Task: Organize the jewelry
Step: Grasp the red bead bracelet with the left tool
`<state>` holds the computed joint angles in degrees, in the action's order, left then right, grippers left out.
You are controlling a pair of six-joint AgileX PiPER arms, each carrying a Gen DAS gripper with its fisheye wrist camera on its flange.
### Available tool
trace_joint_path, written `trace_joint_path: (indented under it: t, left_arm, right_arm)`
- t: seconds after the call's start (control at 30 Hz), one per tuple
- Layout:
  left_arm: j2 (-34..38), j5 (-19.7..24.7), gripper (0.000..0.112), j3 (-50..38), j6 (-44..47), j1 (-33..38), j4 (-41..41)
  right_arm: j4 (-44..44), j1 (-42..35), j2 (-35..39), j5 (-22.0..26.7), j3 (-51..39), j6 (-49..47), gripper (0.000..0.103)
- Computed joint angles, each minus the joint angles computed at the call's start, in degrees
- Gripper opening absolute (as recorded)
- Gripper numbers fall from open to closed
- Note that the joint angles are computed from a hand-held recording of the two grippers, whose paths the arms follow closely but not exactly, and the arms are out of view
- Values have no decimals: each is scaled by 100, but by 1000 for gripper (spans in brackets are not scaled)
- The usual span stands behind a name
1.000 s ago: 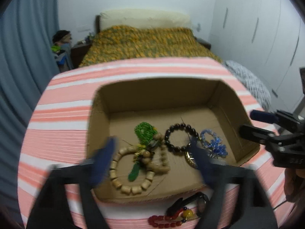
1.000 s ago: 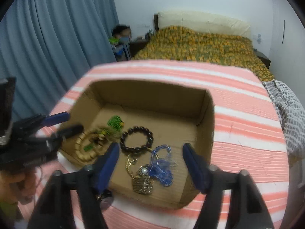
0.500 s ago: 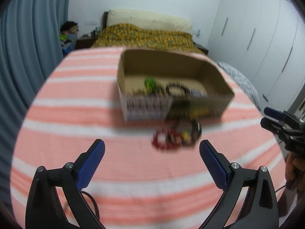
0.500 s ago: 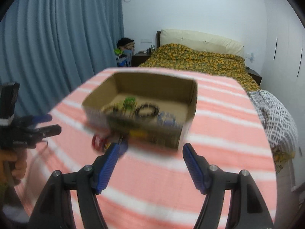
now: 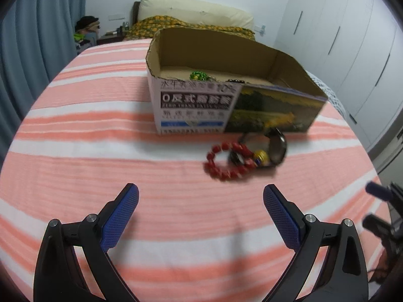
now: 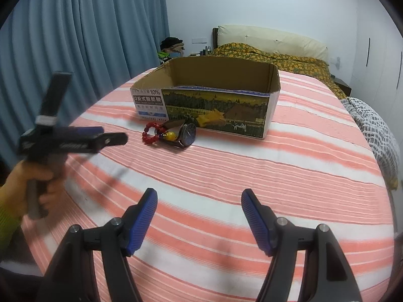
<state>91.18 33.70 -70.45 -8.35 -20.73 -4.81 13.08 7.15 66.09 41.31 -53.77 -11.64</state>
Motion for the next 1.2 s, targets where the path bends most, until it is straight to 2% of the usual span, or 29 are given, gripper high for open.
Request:
trace_joint_path:
  t: [0.17,0.2,0.27,0.33,0.4,0.5,0.53,0.67,0.77,0.87,1.07,1.13,1.2]
  left_arm:
    - [730,141,95,-717,60,5,340]
    - [938,265,92,-931,105,-12,401]
    - [1238,499,78,-1251,161,-51,517]
    - [1336,426,76,-1318,11,-162,841]
    - [1382,357,68,-1362,107,-233,855]
    - [1373,262,33,-1366,672,-226,290]
    - [1360,267,9,-1355,902,-199,28]
    - [1058,234,8,-1107,1346,-144,-718]
    - [515,167,8,-735,1805,-59,-1418]
    - [-32,278,8,-474,1965,8,-1720]
    - [-712,524,8,194,1678,280,-1507]
    - [-833,558,9,468,1397,348,-1085]
    - [-959,545,10,775,656,280,-299]
  right_arm:
    - [175,-77,-35,-4,32,-91,71]
    - [216,-103,-50,-5,46,-121,71]
    - [312,-184,-97,37,71,-220,71]
    - [359,-255,-132,70,82,-278,71]
    - [413,-336,-162,113,86,-351,71]
    - [427,-413,-181,122,89,-369,71]
    - [437,-439,-189,125,94,-366,71]
    - [469,-540,-271,150,111,-390,71]
    - [511,-616,-329,151,148,-401,71]
    - [594,-713,-363,194,160,-442,71]
    - [620,-732,-369,307,97,-492,71]
    - [593,-662,-325,344,87,-478,71]
    - [588,-606,-308,363,107,-470,71]
